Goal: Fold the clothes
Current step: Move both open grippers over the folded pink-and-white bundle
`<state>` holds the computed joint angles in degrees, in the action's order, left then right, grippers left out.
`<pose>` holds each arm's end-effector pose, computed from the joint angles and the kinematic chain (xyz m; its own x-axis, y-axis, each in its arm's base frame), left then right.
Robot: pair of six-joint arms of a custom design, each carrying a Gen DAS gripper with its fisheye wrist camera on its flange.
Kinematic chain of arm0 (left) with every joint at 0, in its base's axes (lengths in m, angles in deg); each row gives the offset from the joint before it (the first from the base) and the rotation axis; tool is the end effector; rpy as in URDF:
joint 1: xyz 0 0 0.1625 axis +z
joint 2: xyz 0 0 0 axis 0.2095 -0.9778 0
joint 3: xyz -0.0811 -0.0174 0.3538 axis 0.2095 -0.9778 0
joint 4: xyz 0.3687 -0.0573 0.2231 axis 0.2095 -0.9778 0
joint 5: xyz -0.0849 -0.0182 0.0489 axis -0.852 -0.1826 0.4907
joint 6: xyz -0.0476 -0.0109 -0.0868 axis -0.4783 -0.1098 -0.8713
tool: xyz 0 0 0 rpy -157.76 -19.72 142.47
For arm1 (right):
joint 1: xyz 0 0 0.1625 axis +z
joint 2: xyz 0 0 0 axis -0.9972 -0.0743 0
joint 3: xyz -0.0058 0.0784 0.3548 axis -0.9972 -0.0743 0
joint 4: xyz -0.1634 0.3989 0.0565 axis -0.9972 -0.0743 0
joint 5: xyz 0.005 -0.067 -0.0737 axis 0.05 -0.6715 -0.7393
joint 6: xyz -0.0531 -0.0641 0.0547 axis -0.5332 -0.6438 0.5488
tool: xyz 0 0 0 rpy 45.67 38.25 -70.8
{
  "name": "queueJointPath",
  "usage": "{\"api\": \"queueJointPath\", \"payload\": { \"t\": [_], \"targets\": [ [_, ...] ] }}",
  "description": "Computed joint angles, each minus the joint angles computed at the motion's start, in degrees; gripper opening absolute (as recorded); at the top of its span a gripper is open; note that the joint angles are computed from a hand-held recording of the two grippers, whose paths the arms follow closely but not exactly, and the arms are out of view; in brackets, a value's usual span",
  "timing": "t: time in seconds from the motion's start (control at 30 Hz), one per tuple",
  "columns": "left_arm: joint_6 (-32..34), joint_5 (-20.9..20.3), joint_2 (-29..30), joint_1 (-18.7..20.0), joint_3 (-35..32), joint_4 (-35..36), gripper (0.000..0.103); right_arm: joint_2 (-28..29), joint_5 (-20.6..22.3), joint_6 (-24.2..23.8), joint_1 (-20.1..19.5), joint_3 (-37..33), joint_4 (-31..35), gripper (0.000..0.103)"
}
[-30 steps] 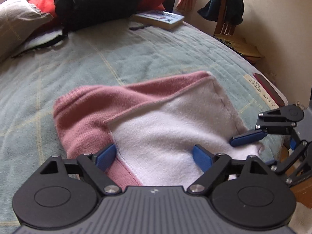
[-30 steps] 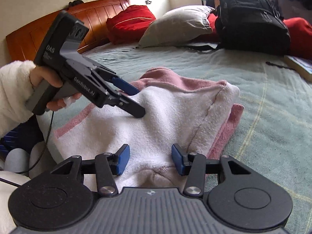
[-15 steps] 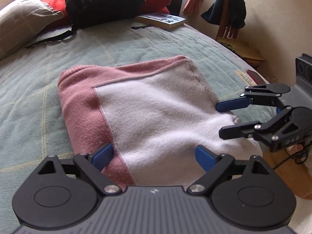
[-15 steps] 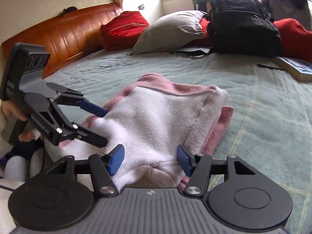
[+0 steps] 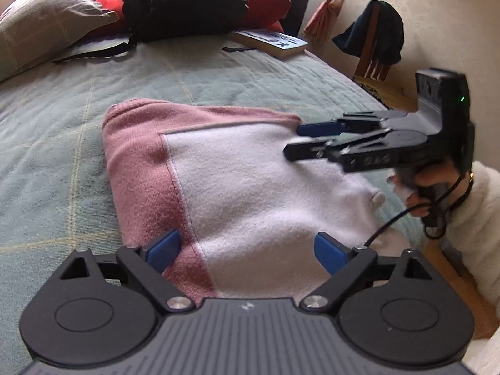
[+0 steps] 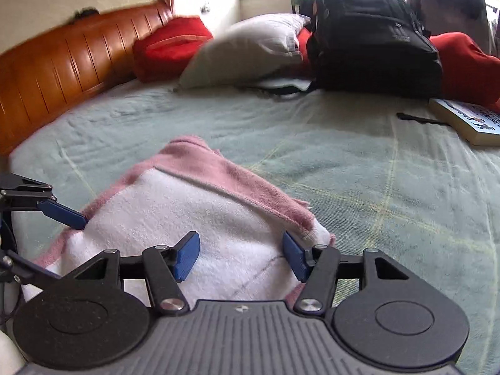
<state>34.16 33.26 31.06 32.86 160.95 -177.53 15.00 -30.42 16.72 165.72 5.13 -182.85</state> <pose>-0.3379 -0.6037 0.0776 -0.7974 0.3619 -0.4829 0.5536 0.7573 -0.3466 0.0165 -0.7222 0.3616 -0.6393 -0.6602 0.3943 -0.7690 0.5500 -0.3258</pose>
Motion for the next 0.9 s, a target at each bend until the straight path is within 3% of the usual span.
{"api": "queueJointPath", "payload": {
  "t": [0.17, 0.2, 0.27, 0.37, 0.53, 0.67, 0.77, 0.9],
  "targets": [
    [-0.4, 2.1, -0.1, -0.9, -1.8, 3.6, 0.093, -1.5, -3.3, 0.1, 1.6, 1.7, -2.0, 0.065],
    [-0.4, 4.5, -0.5, -1.6, -1.6, 4.4, 0.093, -2.2, -3.6, -0.1, 2.0, 2.3, -2.1, 0.065],
    [-0.4, 9.3, -1.4, -2.9, -1.3, 6.1, 0.093, -5.0, -1.4, -2.4, 2.2, 4.7, -1.1, 0.066],
    [-2.2, 11.5, -3.7, -3.4, -0.2, 7.9, 0.093, -8.8, 0.0, -6.2, 2.5, 8.6, -0.1, 0.073],
    [-5.1, 14.4, -6.3, -4.3, 3.0, 9.5, 0.093, -13.1, -8.5, -14.4, 2.7, 16.8, -4.9, 0.074],
    [-5.4, 14.3, -8.2, -5.1, 5.3, 10.3, 0.093, -16.5, -10.1, -17.0, 2.0, 20.4, -8.3, 0.074],
    [-4.8, 14.6, -8.8, -5.7, 5.9, 10.1, 0.093, -18.8, -6.1, -17.2, 2.5, 21.9, -8.2, 0.074],
    [-2.8, 11.0, -7.4, -5.2, 4.6, 8.2, 0.095, -18.4, -6.9, -19.7, 3.9, 23.5, -9.8, 0.075]
  ]
}}
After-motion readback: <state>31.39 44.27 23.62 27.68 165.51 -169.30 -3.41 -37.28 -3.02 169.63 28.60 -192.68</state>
